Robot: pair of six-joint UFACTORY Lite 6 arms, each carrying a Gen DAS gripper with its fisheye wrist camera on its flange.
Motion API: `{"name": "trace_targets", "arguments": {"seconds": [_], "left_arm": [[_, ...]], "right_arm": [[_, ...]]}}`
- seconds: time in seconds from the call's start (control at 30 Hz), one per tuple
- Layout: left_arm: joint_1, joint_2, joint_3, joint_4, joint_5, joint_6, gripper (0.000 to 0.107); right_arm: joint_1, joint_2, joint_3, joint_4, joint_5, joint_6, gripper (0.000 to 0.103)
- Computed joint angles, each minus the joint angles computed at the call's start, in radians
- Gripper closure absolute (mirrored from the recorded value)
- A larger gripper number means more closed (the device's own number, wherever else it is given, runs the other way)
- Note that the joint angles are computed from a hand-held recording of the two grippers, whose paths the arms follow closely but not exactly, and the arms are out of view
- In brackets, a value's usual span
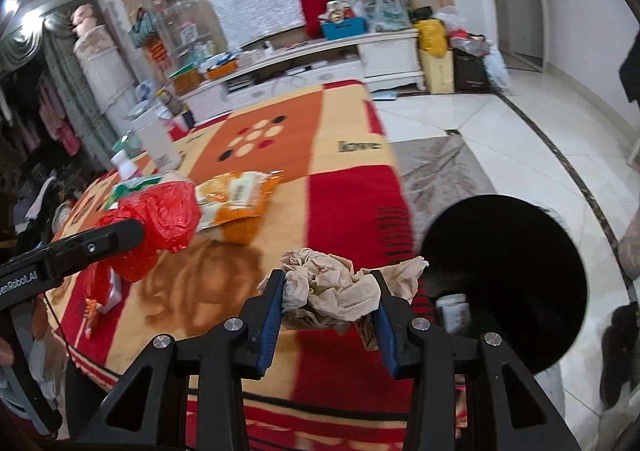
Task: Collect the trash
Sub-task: 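Carry the red bag and beige paper with both tools over the black bin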
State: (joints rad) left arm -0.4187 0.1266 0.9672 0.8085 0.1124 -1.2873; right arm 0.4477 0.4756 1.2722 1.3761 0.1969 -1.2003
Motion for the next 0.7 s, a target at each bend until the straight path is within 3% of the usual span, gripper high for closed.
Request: {"name": "trace_targets", "arguments": {"seconds": [0.33,0.7], "left_arm": [[-0.100,0.209,0.219,0.095,0.060,-0.092,0.067],[-0.147,0.427,0.462,-0.150,0.089,0.169,0.067]], "right_arm": [[-0.149,-0.034,-0.050,0.015,0.018,-0.030,0.064],[-0.261,-0.002,-0.037,-0.075,0.019,0.051,0.064]]}}
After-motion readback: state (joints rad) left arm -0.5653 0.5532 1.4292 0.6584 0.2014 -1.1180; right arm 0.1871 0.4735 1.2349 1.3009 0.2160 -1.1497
